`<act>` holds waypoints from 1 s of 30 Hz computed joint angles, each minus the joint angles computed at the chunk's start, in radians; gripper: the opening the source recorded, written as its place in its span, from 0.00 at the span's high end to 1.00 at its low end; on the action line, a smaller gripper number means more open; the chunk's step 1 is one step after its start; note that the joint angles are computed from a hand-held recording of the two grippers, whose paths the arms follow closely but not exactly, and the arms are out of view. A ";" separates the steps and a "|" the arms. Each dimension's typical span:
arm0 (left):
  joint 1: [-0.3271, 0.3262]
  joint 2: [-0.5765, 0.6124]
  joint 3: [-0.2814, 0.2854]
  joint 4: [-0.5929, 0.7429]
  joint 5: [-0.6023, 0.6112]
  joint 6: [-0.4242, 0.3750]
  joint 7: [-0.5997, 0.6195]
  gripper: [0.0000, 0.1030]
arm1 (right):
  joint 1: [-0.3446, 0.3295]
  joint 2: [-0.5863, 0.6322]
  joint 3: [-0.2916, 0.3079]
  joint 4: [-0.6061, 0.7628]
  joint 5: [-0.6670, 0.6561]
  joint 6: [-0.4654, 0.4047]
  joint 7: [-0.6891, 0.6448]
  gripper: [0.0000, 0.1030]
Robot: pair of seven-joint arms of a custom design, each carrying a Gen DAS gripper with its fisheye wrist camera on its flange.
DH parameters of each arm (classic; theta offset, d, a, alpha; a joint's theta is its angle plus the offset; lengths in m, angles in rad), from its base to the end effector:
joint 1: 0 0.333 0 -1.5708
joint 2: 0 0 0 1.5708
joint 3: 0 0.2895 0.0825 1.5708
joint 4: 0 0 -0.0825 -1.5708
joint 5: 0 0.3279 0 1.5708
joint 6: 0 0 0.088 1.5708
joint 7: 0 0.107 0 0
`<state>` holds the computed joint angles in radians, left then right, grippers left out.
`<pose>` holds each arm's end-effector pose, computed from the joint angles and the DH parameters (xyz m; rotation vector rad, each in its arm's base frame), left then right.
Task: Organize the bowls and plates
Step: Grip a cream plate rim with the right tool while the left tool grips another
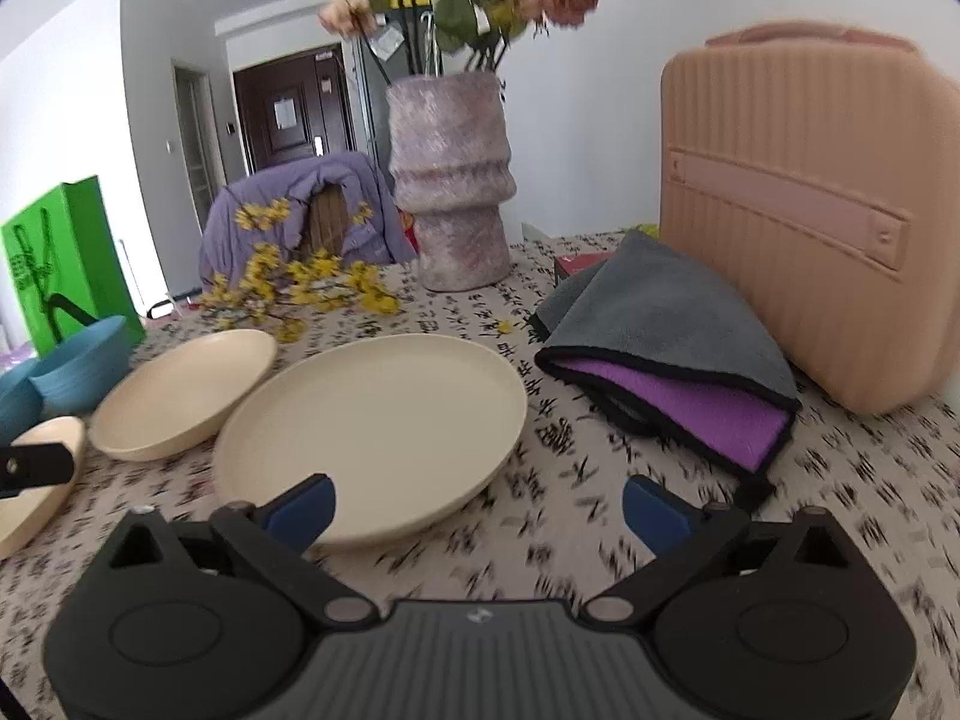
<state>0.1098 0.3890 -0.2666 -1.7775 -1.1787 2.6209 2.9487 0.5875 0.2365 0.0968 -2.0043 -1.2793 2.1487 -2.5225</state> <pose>0.6190 -0.0584 0.3899 -1.2882 2.2965 -1.3095 0.4545 0.3166 0.3644 -1.0118 2.1529 -1.0774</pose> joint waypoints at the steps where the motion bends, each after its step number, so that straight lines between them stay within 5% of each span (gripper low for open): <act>1: -0.022 0.036 0.007 0.044 0.047 -0.009 -0.057 0.06 | -0.017 0.003 -0.011 -0.002 -0.002 0.029 -0.006 0.08; 4: -0.074 0.133 0.015 0.163 0.187 -0.010 -0.226 0.21 | -0.058 0.025 -0.035 0.008 -0.011 0.104 -0.015 0.13; 14: -0.085 0.285 -0.068 0.333 0.377 -0.018 -0.378 0.57 | -0.125 0.087 -0.094 0.055 -0.004 0.251 -0.034 0.83; 20: -0.097 0.327 -0.059 0.390 0.462 -0.079 -0.486 0.83 | -0.140 0.080 -0.111 0.038 -0.002 0.319 0.015 0.86; 26: -0.066 0.303 -0.094 0.336 0.445 -0.012 -0.457 0.85 | -0.161 0.059 -0.122 0.010 -0.011 0.393 0.040 0.89; 30: -0.057 0.280 -0.097 0.299 0.430 0.021 -0.421 0.61 | -0.165 0.039 -0.115 -0.019 -0.028 0.398 0.065 0.90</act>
